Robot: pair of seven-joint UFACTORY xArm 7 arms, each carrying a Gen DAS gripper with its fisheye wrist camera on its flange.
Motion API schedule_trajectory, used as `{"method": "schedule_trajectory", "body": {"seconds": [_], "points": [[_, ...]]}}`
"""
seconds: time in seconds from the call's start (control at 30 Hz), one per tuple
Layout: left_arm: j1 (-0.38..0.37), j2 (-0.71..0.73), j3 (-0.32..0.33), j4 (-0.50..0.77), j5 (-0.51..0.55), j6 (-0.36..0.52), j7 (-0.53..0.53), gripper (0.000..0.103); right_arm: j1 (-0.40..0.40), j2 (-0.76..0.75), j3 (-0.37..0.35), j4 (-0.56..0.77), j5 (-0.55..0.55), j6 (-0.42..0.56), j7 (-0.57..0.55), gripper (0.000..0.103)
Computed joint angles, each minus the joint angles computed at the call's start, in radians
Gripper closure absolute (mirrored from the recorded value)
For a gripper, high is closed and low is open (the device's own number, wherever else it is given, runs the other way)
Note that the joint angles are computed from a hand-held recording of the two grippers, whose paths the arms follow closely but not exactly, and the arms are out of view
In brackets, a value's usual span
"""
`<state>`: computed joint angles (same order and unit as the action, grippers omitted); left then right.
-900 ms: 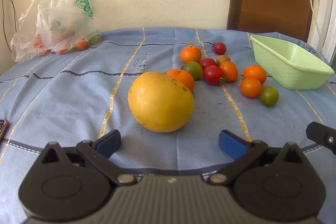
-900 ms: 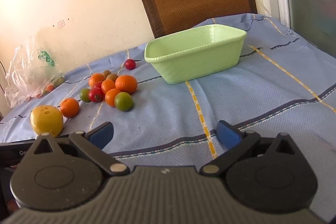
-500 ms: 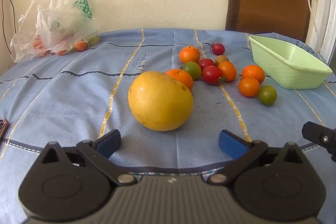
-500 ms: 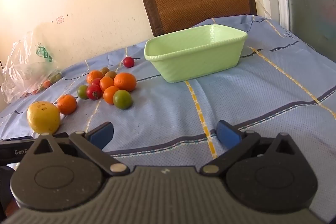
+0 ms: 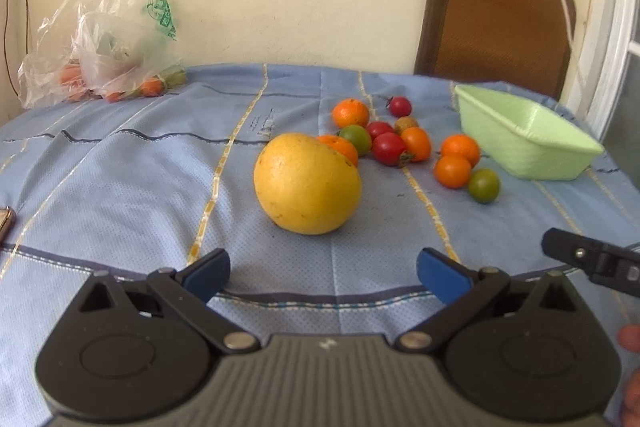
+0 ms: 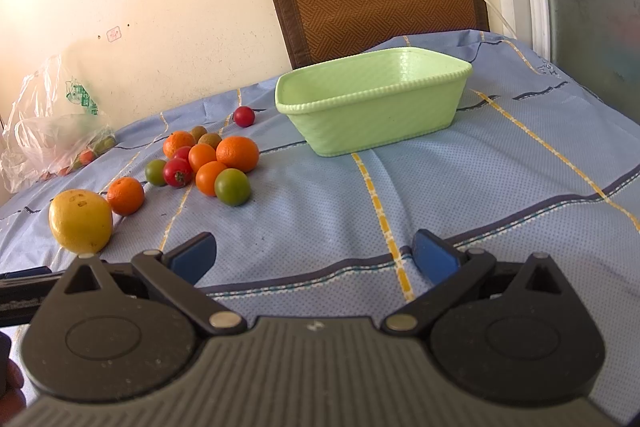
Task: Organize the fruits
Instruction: 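Move the left gripper toward the yellow grapefruit, then grasp the yellow grapefruit with the left gripper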
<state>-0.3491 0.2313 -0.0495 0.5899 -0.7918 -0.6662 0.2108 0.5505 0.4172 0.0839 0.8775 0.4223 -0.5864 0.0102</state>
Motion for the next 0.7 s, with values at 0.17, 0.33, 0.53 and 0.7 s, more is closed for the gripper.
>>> {"method": "schedule_trajectory", "body": {"seconds": [0.17, 0.33, 0.53, 0.7], "points": [[0.043, -0.027, -0.017, -0.123, 0.157, -0.167, -0.145, 0.0, -0.013, -0.004, 0.007, -0.01, -0.02, -0.008, 0.013, 0.0], [0.098, -0.047, 0.0, -0.165, 0.178, -0.252, -0.219, 0.0, -0.082, -0.007, 0.054, -0.057, -0.183, -0.119, 0.075, 0.02], [0.244, -0.069, 0.033, -0.177, 0.348, -0.14, -0.49, 0.001, -0.189, -0.004, 0.134, 0.011, -0.6, -0.092, 0.146, 0.05], [0.304, -0.052, 0.046, -0.221, 0.456, -0.211, -0.664, 0.001, -0.229, 0.084, 0.197, 0.211, -0.819, 0.066, 0.181, 0.049]]}}
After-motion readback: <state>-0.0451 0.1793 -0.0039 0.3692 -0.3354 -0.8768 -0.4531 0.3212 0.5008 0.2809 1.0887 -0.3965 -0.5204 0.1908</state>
